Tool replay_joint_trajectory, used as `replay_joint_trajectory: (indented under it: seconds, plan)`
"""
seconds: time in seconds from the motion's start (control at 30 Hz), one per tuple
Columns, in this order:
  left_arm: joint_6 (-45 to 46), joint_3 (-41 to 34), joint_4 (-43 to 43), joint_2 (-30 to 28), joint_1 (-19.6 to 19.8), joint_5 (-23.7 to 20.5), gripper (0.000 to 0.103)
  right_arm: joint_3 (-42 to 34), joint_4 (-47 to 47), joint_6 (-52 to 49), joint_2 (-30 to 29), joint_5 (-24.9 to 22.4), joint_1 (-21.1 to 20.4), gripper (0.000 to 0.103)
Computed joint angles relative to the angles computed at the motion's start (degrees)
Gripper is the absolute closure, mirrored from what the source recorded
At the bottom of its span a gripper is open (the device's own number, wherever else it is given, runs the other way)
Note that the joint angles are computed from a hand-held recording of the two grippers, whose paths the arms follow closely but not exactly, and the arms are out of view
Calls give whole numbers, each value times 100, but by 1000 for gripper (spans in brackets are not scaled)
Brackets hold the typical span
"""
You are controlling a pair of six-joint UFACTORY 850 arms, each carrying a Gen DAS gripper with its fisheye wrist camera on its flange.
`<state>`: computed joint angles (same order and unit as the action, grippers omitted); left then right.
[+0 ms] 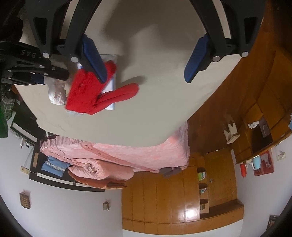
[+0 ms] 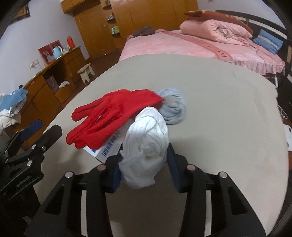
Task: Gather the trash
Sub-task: 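Grasp the red glove with the left tool while the right holds the tissue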
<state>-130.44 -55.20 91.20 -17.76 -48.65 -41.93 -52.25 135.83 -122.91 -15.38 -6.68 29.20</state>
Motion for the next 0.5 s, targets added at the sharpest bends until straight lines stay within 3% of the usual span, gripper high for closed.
replay_joint_trajectory:
  seconds: [0.23,0.5]
  plan:
    - [97,-435,220,-287,-69,173,18,321,2306,-2245,348,126,-294,60]
    - [382,-1059,290,-749,-34,384,21,374,3204,-3051,340,69,-522,60]
